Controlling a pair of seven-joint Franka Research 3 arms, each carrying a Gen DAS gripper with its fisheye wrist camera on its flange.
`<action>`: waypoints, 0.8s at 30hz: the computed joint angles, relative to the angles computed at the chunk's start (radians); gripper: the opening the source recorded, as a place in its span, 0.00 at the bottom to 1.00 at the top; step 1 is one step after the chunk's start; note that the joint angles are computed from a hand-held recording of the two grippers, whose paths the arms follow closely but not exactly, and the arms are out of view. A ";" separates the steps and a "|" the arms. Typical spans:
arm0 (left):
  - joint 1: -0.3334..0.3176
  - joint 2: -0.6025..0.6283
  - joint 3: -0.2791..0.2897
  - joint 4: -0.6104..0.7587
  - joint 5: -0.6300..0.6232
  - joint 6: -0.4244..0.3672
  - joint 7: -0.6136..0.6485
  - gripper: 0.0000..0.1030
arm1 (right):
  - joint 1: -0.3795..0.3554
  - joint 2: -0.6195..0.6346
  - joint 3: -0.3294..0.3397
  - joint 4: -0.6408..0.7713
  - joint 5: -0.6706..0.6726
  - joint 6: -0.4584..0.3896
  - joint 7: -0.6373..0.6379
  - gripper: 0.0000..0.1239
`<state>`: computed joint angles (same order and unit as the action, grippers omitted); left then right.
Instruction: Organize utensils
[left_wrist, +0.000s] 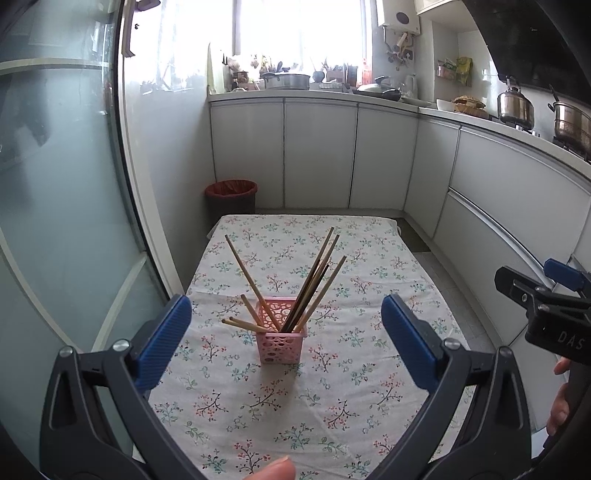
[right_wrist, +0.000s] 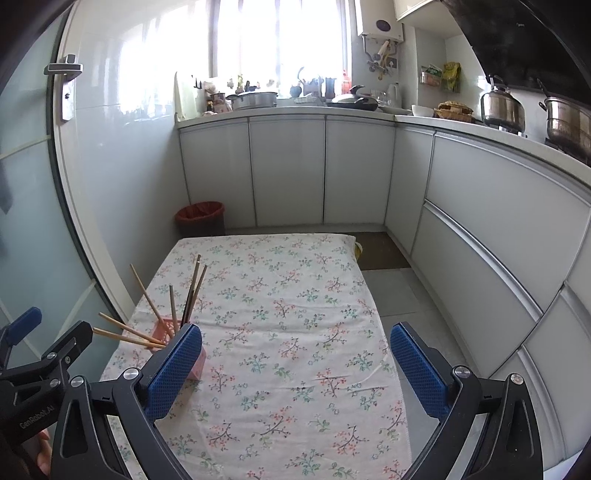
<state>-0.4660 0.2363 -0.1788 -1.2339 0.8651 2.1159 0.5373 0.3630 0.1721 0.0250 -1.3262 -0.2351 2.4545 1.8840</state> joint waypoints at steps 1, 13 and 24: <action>-0.001 0.000 0.000 0.001 0.002 -0.001 -0.001 0.99 | 0.000 0.000 0.000 0.000 0.001 -0.001 -0.001 0.83; -0.006 0.004 0.002 0.009 0.011 -0.010 -0.005 0.99 | 0.001 0.000 -0.001 0.001 -0.004 -0.003 0.003 0.83; -0.020 0.014 0.005 0.028 0.026 -0.039 -0.009 0.99 | -0.002 -0.005 -0.001 -0.009 -0.004 0.004 0.006 0.83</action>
<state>-0.4858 0.2507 -0.1741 -1.2060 0.8909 2.0773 0.5286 0.3609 0.1668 0.0242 -1.3350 -0.2396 2.4585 1.8904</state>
